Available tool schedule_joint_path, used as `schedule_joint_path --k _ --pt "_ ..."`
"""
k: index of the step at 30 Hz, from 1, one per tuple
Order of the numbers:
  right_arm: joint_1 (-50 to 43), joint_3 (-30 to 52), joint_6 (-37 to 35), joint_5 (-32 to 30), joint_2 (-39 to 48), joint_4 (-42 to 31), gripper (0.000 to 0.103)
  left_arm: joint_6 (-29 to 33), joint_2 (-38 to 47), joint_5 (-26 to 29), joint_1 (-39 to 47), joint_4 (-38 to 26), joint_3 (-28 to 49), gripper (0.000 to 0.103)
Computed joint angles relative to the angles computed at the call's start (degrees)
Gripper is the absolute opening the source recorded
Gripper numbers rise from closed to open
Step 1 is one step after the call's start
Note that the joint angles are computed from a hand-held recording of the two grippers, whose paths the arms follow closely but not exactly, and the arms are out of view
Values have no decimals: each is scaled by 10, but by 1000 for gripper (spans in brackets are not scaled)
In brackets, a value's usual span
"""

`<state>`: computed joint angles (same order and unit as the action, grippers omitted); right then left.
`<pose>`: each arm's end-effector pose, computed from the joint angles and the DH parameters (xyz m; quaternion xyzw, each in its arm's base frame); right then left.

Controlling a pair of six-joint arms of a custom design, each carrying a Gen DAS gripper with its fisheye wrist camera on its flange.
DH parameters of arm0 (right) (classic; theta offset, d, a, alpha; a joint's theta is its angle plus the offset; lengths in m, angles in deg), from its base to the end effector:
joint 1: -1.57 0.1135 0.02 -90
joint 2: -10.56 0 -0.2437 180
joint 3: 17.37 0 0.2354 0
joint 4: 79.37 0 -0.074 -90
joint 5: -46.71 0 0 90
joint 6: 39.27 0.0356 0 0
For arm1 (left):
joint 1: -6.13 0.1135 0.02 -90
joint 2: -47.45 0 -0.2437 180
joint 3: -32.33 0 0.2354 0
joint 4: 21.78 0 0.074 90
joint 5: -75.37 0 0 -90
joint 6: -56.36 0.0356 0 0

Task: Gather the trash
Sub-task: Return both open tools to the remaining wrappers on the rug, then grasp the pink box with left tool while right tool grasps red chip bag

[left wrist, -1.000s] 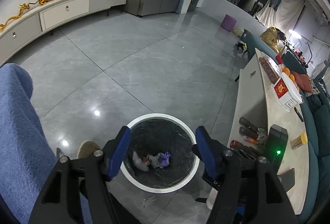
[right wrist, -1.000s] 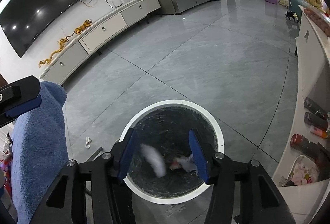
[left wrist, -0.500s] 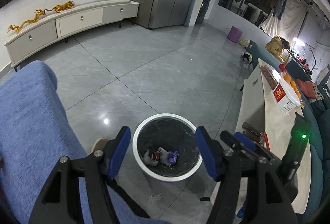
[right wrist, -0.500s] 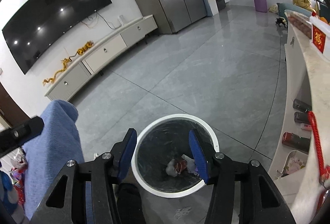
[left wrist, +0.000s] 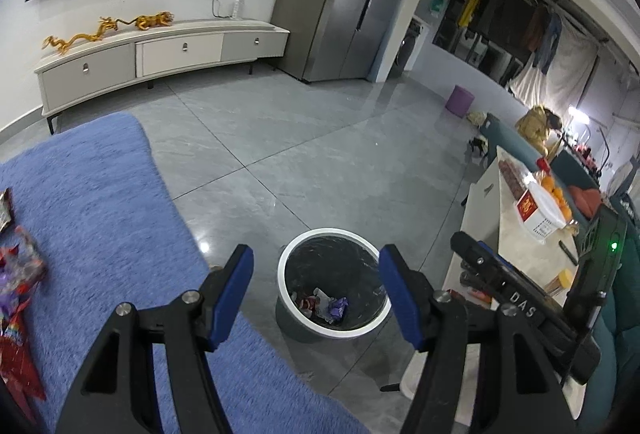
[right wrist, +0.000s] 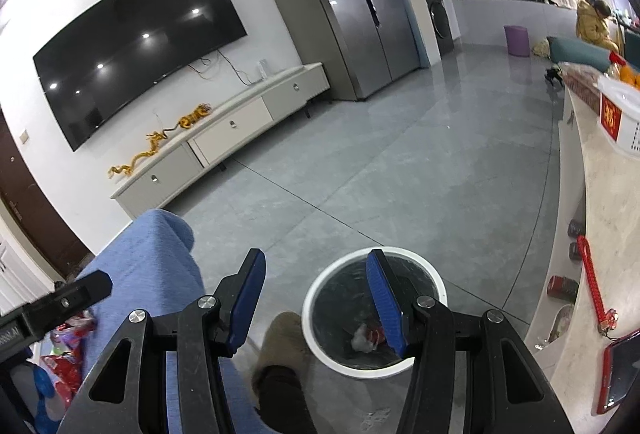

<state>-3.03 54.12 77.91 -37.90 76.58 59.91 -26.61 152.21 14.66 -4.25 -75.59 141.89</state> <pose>0.2436 -0.0230 0.2954 0.2637 0.8472 0.0490 0.4586 0.3761 -0.0866 0.2896 0.2247 0.8824 -0.2466 0.3317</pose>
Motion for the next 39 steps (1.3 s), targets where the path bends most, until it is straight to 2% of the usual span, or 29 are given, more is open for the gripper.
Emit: schedule_joint_path --k 9,14,21,28,33,39 --pt "107 67 11 74 1 -48 50 41 -68 57 101 -12 -46 63" --pt "179 113 16 116 33 -64 50 81 -85 95 186 -22 -52 63" --pt "276 182 17 151 109 -64 50 147 -38 145 327 -51 -6 63" --pt "348 270 6 134 210 -58 50 203 68 149 449 -88 89 63" --pt "392 336 -8 104 289 -57 50 240 120 141 496 -116 130 63" --pt "416 400 -20 67 367 -65 50 291 147 139 515 -148 124 63"
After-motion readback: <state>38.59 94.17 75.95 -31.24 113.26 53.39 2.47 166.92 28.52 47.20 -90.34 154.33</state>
